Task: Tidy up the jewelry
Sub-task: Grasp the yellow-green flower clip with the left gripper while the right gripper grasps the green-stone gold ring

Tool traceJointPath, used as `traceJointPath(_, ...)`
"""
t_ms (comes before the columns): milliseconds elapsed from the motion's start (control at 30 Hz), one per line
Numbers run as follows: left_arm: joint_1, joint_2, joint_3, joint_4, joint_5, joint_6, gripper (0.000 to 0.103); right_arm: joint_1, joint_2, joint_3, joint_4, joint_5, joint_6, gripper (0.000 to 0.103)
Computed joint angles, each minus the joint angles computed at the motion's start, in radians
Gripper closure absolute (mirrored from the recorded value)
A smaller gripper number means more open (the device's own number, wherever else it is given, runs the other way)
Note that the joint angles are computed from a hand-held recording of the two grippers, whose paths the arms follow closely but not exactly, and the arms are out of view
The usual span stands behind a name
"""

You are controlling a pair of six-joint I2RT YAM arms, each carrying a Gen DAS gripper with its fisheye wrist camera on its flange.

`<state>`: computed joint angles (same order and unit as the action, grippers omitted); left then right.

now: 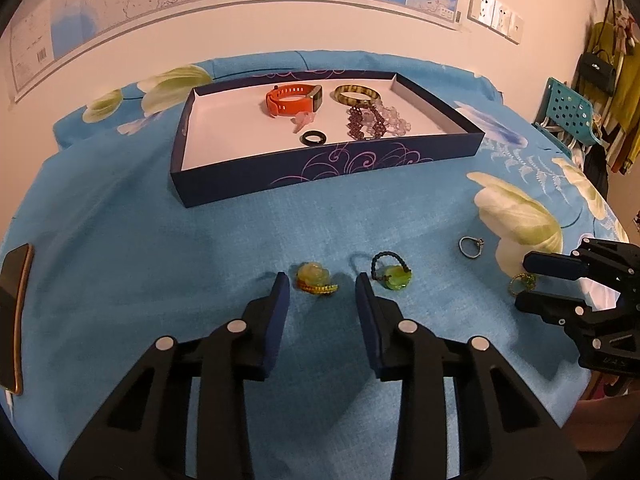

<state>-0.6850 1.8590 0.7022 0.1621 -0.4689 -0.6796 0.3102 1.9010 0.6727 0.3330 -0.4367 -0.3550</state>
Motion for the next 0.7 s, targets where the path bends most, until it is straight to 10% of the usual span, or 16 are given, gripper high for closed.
traceJointPath(700,0.000,-0.035,-0.046,0.042,0.000,-0.027,0.091,-0.032,0.004,0.016,-0.016,-0.047,0.037,0.095)
